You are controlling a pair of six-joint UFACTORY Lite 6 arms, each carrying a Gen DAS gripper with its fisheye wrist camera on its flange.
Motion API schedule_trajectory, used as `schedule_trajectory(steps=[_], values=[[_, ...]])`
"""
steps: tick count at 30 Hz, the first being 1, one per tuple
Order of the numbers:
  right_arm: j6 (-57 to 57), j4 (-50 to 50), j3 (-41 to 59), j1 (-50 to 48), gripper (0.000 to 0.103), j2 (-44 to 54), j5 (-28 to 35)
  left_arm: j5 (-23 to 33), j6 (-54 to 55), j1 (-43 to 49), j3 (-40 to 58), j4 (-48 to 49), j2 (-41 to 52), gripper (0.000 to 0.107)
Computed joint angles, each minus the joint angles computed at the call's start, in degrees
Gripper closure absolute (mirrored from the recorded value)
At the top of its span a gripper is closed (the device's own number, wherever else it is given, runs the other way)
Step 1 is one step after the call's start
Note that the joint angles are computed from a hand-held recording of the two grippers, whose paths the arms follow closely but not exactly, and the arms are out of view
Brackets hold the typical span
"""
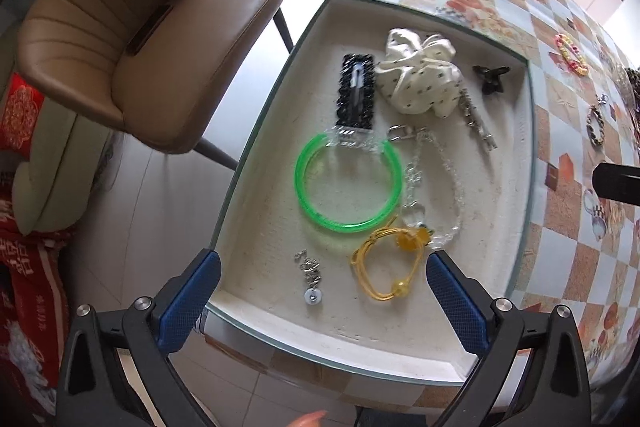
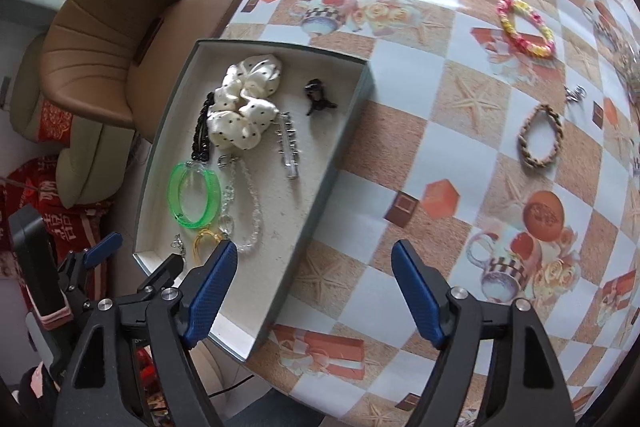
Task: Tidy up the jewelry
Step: 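Move left tool to the pink-yellow beaded bracelet while right tool reaches small silver charm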
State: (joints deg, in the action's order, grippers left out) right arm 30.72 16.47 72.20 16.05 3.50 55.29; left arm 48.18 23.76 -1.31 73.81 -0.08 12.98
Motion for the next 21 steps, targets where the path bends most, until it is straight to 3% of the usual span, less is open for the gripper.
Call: schedule_trajectory(steps=[12, 21], values=[[-5.4, -1.2, -13.7, -16.3, 0.018, -15.6, 0.9, 5.8, -3.8, -11.8, 9.1, -3.0, -0.2, 0.004], [-13.7, -2.4, -14.5, -33.3, 0.018, -13.2, 3.8, 11.8, -10.6, -23.2, 27.6, -7.0, 11.9, 0.004]])
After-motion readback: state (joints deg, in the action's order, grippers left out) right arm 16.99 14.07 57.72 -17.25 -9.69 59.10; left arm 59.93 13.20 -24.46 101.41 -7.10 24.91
